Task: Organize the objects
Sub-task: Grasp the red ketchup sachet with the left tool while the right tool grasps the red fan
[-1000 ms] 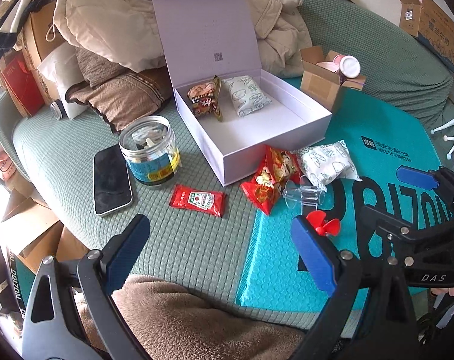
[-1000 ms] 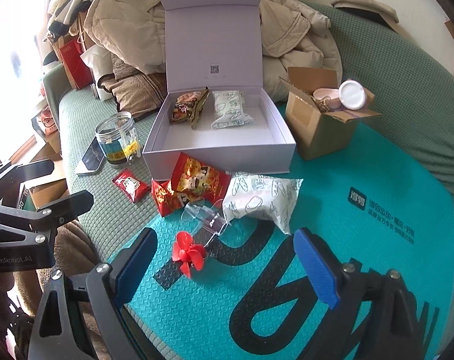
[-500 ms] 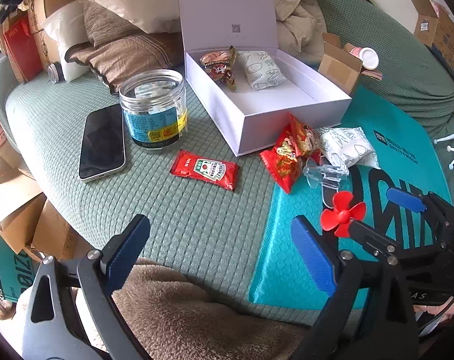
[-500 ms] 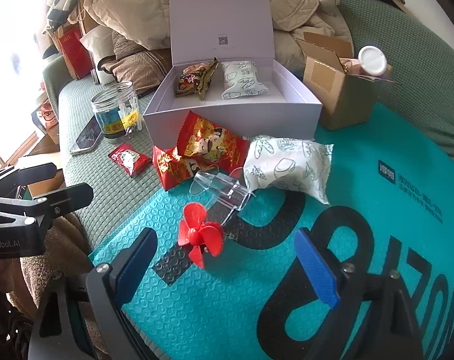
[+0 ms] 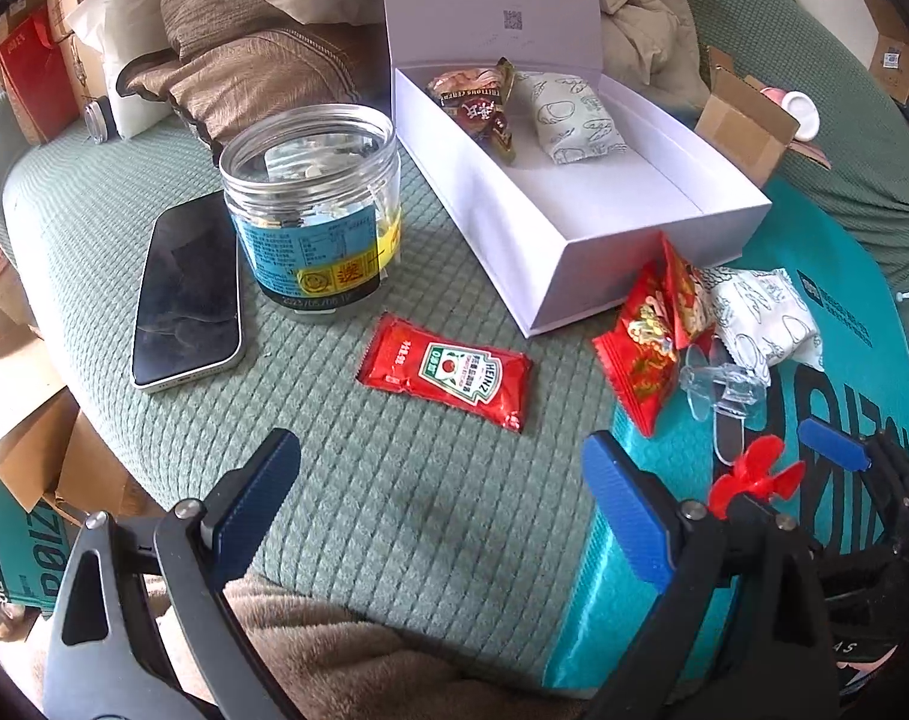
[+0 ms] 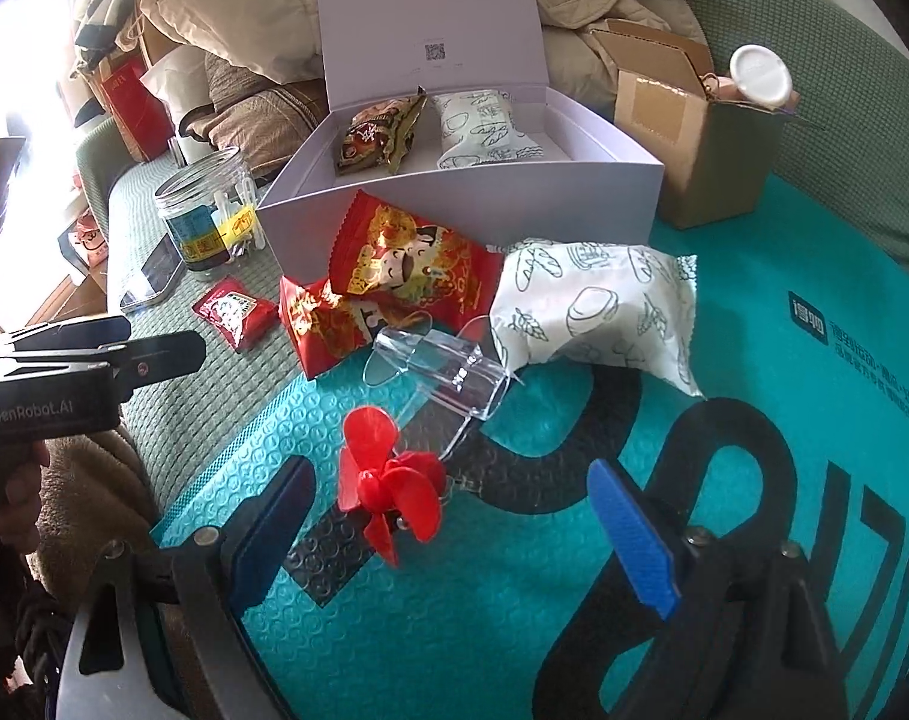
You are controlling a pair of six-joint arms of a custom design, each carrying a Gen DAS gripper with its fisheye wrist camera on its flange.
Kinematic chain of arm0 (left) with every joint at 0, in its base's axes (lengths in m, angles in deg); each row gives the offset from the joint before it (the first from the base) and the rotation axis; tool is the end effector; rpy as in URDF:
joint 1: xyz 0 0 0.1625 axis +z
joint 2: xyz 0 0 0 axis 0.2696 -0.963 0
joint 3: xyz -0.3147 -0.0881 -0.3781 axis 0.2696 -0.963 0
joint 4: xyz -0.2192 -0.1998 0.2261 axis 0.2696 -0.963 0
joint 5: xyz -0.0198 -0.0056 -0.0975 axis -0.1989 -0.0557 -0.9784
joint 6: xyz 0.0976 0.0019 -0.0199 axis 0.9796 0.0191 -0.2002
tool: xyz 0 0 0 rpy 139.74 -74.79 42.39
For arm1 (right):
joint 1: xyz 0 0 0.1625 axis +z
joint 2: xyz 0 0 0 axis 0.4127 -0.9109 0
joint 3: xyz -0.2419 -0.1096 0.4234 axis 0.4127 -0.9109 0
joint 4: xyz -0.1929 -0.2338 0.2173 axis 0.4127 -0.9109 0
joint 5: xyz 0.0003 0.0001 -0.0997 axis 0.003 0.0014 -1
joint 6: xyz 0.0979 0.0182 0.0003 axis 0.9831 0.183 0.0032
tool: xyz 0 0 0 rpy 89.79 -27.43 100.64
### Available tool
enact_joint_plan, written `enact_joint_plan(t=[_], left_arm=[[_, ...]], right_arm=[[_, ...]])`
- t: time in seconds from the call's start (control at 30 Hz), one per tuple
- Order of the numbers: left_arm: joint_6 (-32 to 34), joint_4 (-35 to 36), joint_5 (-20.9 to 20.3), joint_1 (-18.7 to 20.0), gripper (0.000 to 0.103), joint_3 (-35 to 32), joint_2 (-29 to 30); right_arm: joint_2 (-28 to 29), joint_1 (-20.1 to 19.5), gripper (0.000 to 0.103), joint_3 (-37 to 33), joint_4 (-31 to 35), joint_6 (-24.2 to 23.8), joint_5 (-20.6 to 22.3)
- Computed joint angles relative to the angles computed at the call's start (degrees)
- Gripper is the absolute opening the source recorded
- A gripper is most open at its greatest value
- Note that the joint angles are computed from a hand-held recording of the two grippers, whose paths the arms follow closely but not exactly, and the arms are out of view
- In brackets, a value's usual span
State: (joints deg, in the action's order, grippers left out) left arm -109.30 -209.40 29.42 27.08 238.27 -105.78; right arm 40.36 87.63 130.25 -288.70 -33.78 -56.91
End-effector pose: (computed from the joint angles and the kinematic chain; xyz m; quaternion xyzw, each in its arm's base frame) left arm -0.1280 -0.3933 0.1576 0.1728 0.9121 -0.2150 0.3034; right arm 0.1976 -0.3145 0.0367 0.1356 -0.8969 0.2705 0.3226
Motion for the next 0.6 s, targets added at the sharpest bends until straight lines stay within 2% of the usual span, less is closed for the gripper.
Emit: enact_joint_plan(t=[0.23, 0.43, 0.5, 0.6], left_arm=[[3.18, 4.24, -1.09, 4.25, 0.095, -5.2, 2.78], [4.83, 2.01, -0.36, 5.26, 0.094, -5.74, 4.56], [5.37, 1.25, 0.48, 4.92, 0.091, -5.51, 5.12], [6.84, -1.07, 0.55, 4.41, 0.079, -4.73, 5.69]], right_arm=[[-1.63, -1.51, 0.092, -1.19, 6.27, 1.57, 1.47], [-1.4, -1.3, 0.092, -1.89, 7.22, 0.15, 0.49], [-1.37, -1.4, 0.092, -2.05, 7.17, -0.29, 0.32], [-1.17, -1.46, 0.089, -2.27, 6.6, -1.01, 0.08]])
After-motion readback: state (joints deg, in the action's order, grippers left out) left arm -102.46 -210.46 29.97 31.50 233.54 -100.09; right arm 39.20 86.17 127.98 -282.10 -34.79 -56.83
